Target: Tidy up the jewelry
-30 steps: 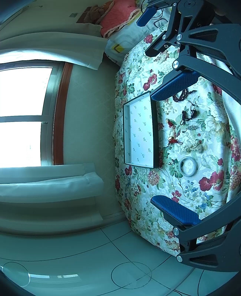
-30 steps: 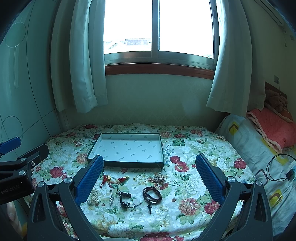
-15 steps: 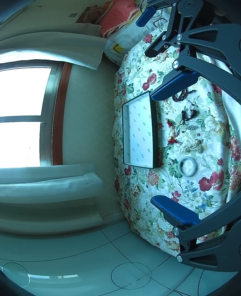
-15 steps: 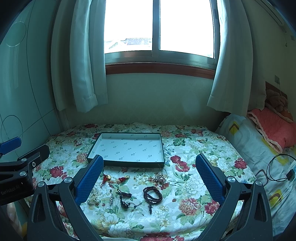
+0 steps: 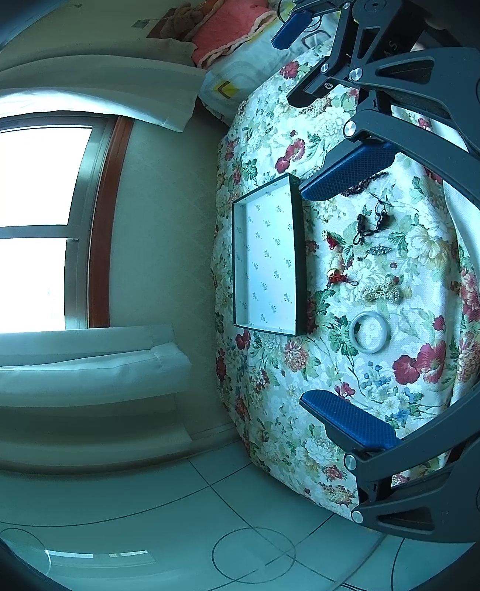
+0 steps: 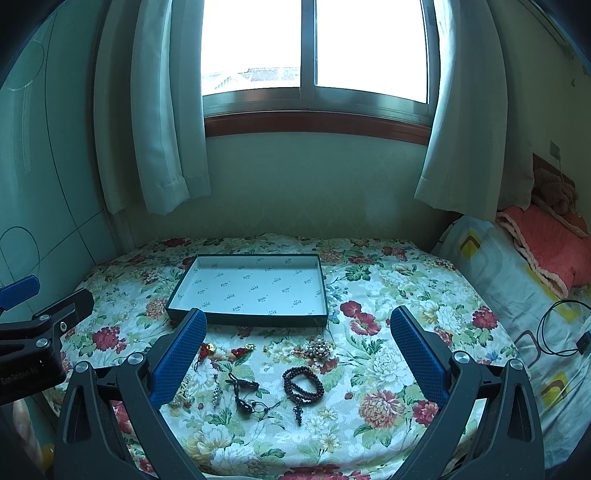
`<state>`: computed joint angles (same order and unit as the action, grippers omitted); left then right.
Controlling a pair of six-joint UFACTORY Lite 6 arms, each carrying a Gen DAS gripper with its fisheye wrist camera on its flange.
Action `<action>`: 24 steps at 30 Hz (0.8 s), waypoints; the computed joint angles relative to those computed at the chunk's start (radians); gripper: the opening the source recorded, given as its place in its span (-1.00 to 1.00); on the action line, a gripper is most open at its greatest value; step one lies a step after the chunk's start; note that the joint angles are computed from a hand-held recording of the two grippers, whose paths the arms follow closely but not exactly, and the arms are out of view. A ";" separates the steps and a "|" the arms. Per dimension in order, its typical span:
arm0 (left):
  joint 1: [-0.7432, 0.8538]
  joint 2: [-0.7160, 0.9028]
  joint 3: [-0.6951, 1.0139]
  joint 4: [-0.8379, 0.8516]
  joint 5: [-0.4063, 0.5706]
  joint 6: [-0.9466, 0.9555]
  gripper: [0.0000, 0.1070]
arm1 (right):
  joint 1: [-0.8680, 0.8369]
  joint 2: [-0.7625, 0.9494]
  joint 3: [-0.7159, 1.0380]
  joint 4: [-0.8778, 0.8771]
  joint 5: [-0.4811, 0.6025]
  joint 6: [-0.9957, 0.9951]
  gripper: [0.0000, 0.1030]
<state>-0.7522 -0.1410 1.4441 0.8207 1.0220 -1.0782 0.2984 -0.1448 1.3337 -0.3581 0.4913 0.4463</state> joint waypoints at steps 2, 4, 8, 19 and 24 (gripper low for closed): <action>0.036 0.022 -0.018 -0.018 -0.039 0.004 0.89 | -0.019 0.031 -0.003 0.040 -0.021 -0.033 0.93; 0.106 0.069 -0.009 -0.068 -0.100 0.047 0.89 | -0.040 0.067 -0.006 0.085 -0.047 -0.073 0.93; 0.210 0.123 -0.056 -0.159 -0.217 0.100 0.89 | -0.079 0.160 -0.014 0.170 -0.092 -0.152 0.93; 0.450 0.347 -0.141 -0.456 -0.430 0.314 0.89 | -0.209 0.454 -0.020 0.566 -0.153 -0.536 0.93; 0.510 0.422 -0.147 -0.536 -0.470 0.379 0.89 | -0.234 0.551 0.021 0.734 -0.131 -0.686 0.91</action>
<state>-0.2422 0.2808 1.2969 0.2850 0.5515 -0.6991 0.0642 0.4062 1.3547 0.3763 0.3606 -0.2400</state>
